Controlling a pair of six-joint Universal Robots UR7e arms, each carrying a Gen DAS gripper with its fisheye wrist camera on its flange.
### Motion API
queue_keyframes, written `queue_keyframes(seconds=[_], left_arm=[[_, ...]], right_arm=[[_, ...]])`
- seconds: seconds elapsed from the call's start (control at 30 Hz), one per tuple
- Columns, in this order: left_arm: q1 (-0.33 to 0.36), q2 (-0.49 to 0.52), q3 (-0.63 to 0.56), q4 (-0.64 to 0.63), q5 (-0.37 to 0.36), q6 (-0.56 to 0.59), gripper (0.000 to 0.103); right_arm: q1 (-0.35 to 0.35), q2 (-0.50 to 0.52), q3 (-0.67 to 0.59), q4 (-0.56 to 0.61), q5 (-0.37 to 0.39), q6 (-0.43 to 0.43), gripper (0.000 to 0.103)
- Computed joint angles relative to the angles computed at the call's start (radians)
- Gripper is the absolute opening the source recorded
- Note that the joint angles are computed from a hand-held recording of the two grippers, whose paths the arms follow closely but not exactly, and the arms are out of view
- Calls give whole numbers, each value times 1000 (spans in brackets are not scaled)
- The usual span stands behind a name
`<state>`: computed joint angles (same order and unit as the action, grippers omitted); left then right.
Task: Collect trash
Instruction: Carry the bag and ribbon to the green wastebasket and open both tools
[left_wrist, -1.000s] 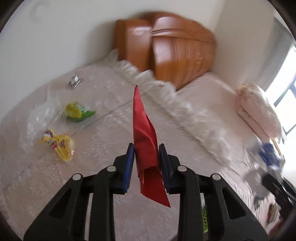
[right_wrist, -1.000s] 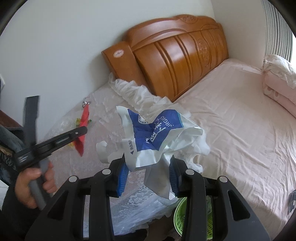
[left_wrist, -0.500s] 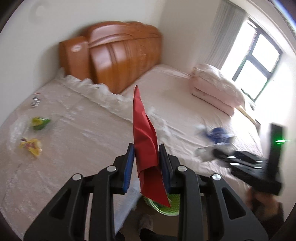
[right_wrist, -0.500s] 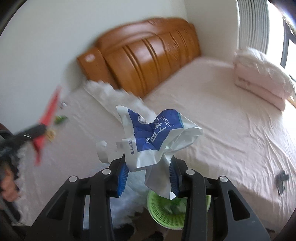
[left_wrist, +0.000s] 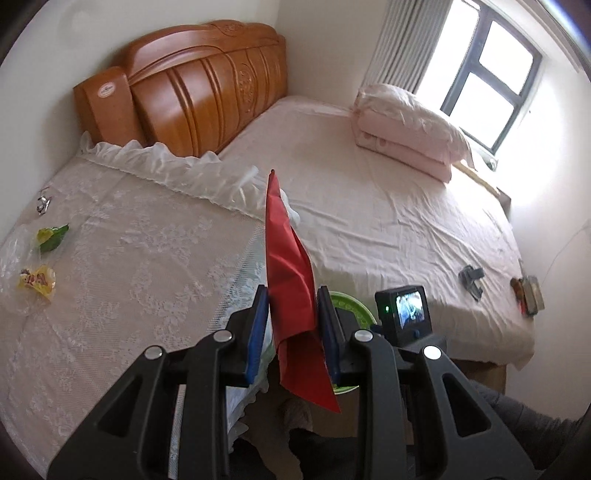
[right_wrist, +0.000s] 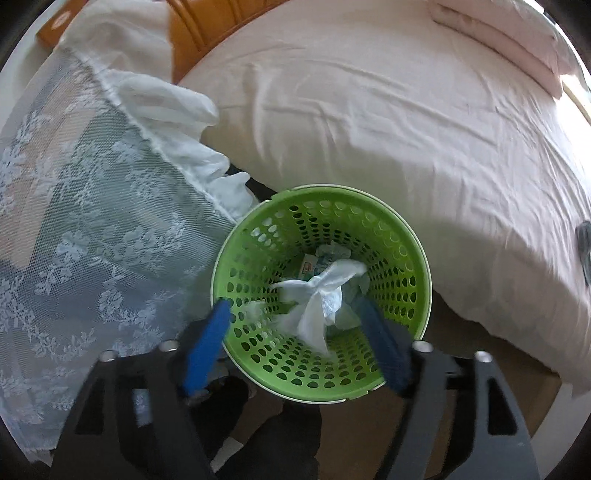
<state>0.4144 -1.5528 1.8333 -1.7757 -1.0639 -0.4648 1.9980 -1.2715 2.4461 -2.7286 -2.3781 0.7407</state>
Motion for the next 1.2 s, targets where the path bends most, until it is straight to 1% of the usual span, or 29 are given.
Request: queue_keyframes(seconds=[0.03,0.1,0.17,0.2,0.23,0.3,0.33,0.4,0.47,0.5,0.53,0.57,0.63,0.67,0.7,0.73,0.77,0.8,0.87,1.0,1.07,1.13,1.2], left_arm=[[-4,5,2,1,-7,0,27],[-11,17,6,-2,-21,3,27],[-14,34,6,-6,-42,19,27],[-15,47,6,-10,-52,31,27],[-17,59,9,-17,-64,43,27],[-20,85,14,-38,-89,69,27],[-19,98,16,-50,-103,83,27],[-16,127,20,-74,-135,113,27],[-8,165,24,-92,-177,141,27],[-5,177,24,-95,-187,145,27],[2,200,25,-98,-216,154,27],[7,219,28,-98,-236,159,27],[13,254,41,-103,-250,175,28],[16,270,48,-106,-256,187,30],[19,285,56,-109,-265,193,35],[27,309,63,-104,-282,194,56],[30,322,70,-99,-284,187,84],[32,337,79,-93,-283,174,95],[37,370,104,-89,-277,159,95],[39,418,143,-71,-251,152,95],[38,417,155,-74,-244,151,95],[35,410,160,-88,-256,146,95],[37,403,157,-94,-253,146,95]], right_arm=[[7,-11,4,11,-11,7,85],[29,-58,4,67,-41,21,87],[67,-118,-5,155,-76,65,90],[81,-150,-5,199,-92,88,93],[94,-182,-13,258,-114,117,94],[142,-248,-37,425,-172,196,96],[165,-273,-50,497,-192,229,99],[214,-325,-82,660,-237,313,100],[258,-371,-110,790,-259,387,101],[278,-395,-120,844,-264,425,101],[290,-408,-127,879,-268,451,101],[308,-431,-140,944,-272,502,101],[326,-461,-152,1021,-274,557,101],[332,-463,-162,1052,-272,578,101],[339,-468,-168,1082,-272,602,101],[344,-473,-173,1111,-272,620,101],[349,-482,-177,1142,-270,639,101],[350,-482,-176,1146,-268,646,101],[350,-491,-170,1158,-258,661,101],[338,-510,-147,1136,-234,654,101],[334,-511,-141,1123,-226,647,101],[332,-508,-138,1116,-222,644,101],[330,-507,-137,1104,-220,632,101]])
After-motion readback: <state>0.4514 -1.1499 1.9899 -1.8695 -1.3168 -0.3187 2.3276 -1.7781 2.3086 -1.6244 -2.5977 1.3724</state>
